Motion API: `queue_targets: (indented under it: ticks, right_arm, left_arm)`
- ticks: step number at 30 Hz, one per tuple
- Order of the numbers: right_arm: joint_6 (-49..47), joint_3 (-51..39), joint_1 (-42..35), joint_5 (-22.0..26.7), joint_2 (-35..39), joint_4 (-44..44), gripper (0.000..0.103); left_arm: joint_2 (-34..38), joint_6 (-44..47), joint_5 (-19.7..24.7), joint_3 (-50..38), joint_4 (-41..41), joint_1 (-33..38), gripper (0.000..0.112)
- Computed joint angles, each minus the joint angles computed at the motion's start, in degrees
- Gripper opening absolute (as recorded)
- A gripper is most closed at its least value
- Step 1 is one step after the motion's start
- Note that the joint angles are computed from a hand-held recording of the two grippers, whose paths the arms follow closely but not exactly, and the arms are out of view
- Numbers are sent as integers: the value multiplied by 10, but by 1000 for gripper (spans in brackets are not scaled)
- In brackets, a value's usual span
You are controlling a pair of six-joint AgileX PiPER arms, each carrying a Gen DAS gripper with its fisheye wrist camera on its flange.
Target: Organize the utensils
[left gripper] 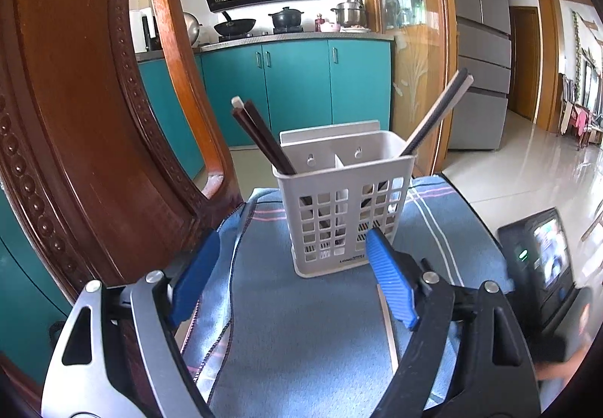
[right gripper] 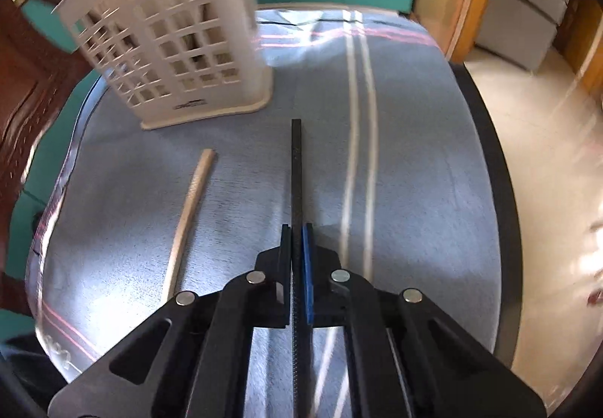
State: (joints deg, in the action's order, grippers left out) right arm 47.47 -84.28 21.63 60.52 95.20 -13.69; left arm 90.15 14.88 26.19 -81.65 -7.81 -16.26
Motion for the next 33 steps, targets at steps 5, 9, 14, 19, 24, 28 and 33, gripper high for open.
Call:
queue_targets:
  ticks: [5,9,14,19,24,28,33]
  right_arm:
    - [-36,30,-33,-22,-31,78,6]
    - [-20,71,-51,-81,-73,87,16]
    - [63,75,-45,-77,-101,9,39]
    - [70,63,-40,-63,-88,-14,40]
    - [73,63,-31,-60,-91,-32,40]
    - [75,62,-22,-57,-92,-45,40]
    - [64,60,-21,-55,-88,-40,40]
  left_arm:
    - [21,2,32,-22,-2,-3,83]
    - [79,80,161,-93,-115,13,84]
    - [150,62,249,-141,-115,-11,84]
    - [186,24,248,-130,-30,-60,70]
    - [187,16,264,-127,-21,-60,32]
    - [189,54,320,-148,-44,-41,13]
    - [188,85,374,-165,-80,2,12]
